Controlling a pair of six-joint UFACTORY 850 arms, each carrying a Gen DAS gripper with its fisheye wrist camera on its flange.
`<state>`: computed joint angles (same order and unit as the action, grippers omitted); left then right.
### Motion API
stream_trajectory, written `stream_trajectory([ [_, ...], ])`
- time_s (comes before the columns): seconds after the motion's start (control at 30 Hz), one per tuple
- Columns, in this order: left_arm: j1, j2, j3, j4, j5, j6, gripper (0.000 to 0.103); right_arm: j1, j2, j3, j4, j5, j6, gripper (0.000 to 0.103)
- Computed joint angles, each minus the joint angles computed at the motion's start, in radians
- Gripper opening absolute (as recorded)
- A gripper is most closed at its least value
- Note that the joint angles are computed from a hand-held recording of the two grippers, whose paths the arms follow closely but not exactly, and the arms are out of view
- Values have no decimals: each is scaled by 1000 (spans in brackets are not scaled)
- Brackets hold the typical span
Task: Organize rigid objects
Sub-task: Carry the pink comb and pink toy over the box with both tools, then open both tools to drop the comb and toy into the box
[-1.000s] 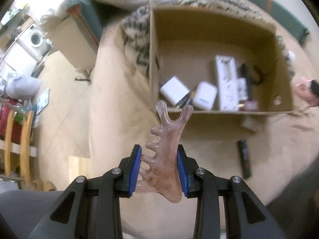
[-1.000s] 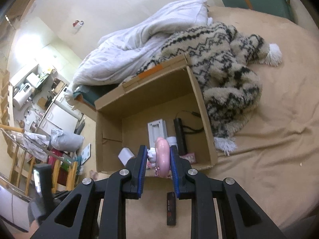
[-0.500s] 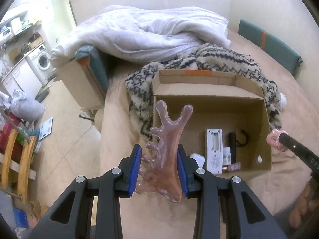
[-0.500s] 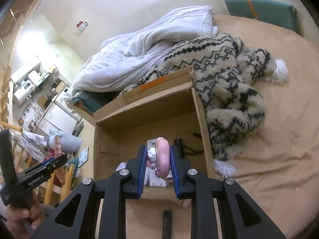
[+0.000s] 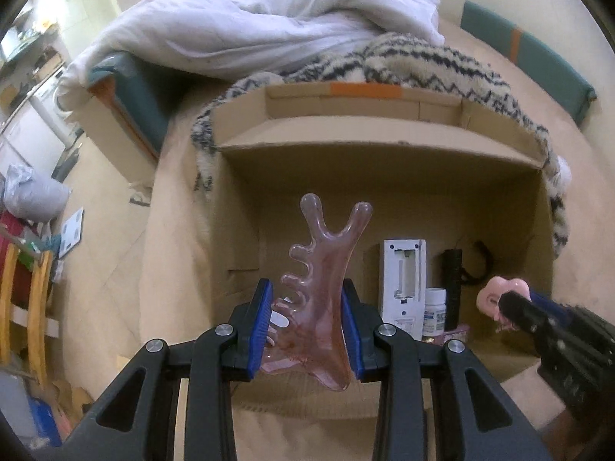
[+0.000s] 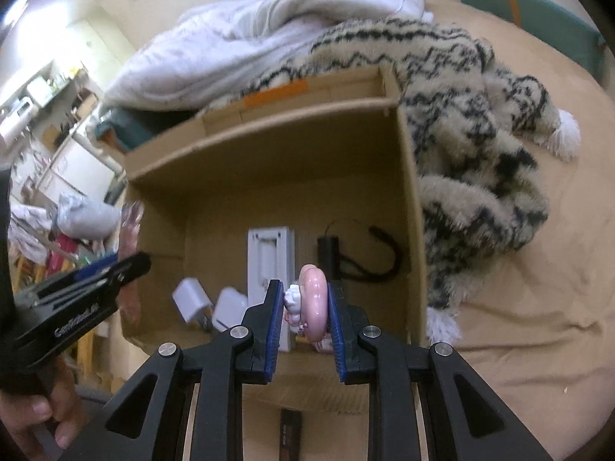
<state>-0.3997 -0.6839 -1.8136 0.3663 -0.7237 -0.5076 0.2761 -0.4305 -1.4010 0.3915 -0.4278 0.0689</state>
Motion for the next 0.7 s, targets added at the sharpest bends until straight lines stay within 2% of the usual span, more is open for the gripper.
stream_trajectory([
  [0.33, -15, -86, -71, 20, -35, 6, 31, 2, -27, -19, -19, -52, 41, 24],
  [0.7, -11, -99, -82, 3, -78, 34, 32, -6, -41, -27, -22, -63, 82, 24],
])
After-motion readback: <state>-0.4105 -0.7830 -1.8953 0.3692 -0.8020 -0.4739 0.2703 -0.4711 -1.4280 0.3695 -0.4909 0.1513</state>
